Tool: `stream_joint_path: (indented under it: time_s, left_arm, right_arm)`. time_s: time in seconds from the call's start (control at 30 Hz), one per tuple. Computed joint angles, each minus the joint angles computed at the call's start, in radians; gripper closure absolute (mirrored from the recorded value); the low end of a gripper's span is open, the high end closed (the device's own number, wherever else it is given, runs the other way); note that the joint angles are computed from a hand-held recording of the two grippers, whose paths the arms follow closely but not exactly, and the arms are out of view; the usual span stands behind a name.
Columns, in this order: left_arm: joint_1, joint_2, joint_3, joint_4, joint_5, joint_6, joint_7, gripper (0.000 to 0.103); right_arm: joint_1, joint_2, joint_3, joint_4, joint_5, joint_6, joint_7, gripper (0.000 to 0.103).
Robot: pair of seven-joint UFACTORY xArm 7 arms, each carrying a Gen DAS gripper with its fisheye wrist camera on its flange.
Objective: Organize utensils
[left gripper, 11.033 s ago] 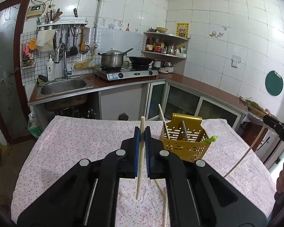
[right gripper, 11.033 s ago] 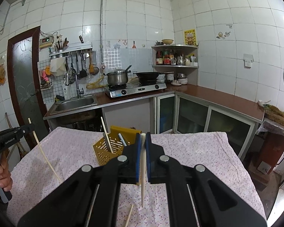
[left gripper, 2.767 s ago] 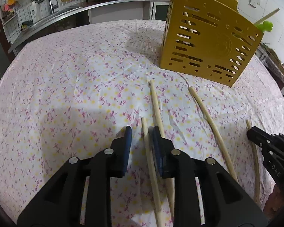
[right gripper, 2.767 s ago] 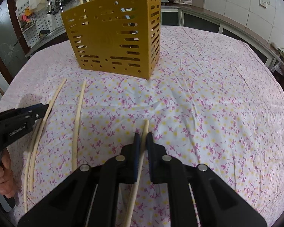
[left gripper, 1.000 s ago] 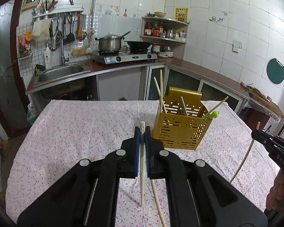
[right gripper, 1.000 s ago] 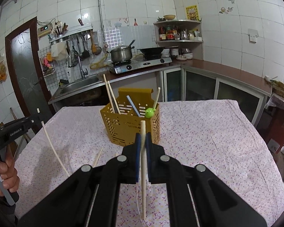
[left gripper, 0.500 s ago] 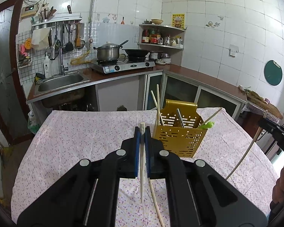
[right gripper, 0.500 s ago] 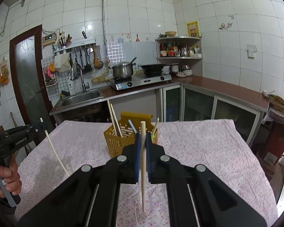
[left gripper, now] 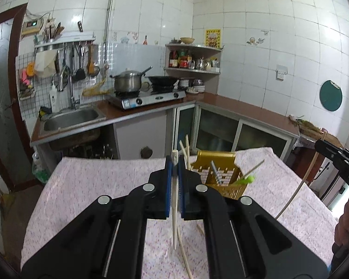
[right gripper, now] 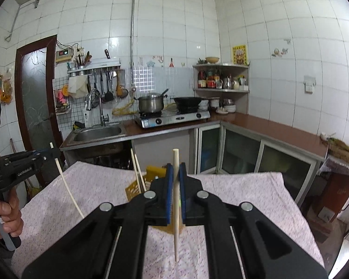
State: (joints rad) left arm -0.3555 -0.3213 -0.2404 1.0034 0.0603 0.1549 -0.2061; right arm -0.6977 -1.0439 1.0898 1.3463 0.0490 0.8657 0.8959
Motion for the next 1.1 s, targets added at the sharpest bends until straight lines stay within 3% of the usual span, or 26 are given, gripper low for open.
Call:
stream_joint_path:
  time_s: [0.47,0.63,0.93,1.1]
  left_arm:
    - [-0.004,0.129,-0.008,0.219,0.037,0.021,0.005,0.099]
    - [-0.086,0.195,0.046,0.305,-0.108,0.022,0.146,0.099]
    - [-0.073,0.347,0.015,0.475,0.056,0.018,0.013,0.099]
    - [-0.098,0.426,0.029,0.548,0.057,0.024,0.011,0.099]
  right_arm:
    - [-0.114,0.028,-0.006,0.114,0.008,-0.035,-0.083,0.097]
    - [-0.153,0.062,-0.005,0.126,0.024,-0.083,-0.093,0.097]
    - [-0.241,0.106,0.032,0.161,0.028,-0.141,-0.086,0.097]
    - [-0.295,0.115,0.058,0.183,0.042,-0.169,-0.093,0.097]
